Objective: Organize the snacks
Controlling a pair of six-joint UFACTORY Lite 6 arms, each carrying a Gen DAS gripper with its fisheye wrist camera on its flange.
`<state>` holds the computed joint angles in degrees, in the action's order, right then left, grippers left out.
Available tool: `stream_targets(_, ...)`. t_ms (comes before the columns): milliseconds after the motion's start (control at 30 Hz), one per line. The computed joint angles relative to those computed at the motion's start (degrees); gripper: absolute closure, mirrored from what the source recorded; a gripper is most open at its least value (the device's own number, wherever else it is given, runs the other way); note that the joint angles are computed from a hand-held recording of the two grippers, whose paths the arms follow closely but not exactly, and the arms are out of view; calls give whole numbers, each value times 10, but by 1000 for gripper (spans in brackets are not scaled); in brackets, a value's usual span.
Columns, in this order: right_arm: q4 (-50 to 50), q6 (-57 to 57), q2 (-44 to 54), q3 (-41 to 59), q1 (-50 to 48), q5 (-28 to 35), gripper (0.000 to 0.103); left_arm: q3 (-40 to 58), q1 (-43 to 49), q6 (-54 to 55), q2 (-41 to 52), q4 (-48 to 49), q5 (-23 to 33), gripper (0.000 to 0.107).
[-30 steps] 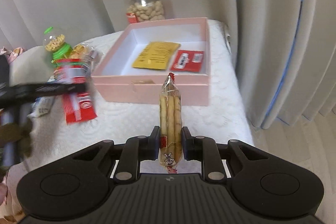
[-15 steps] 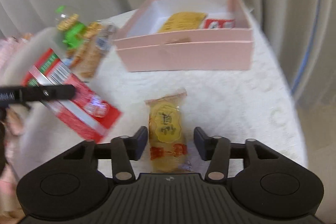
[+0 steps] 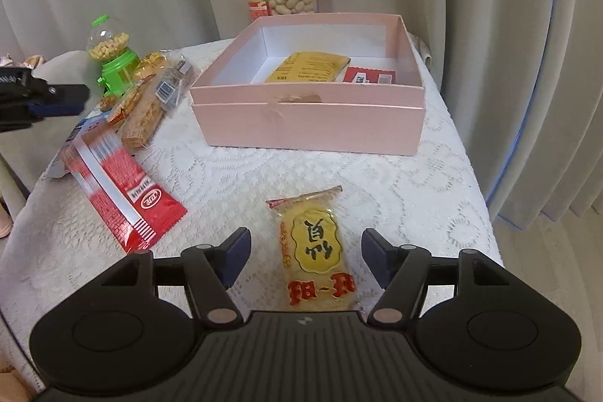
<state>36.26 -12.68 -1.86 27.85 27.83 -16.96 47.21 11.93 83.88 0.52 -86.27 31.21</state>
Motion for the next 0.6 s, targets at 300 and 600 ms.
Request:
stream_targets(300,118,-147,61,97,72,-13,46,-33,20,-101,48,142,19,81)
stream_targets(600,271,-349,289,329,88,31,71,-13,20,-35,110,59,-5,82)
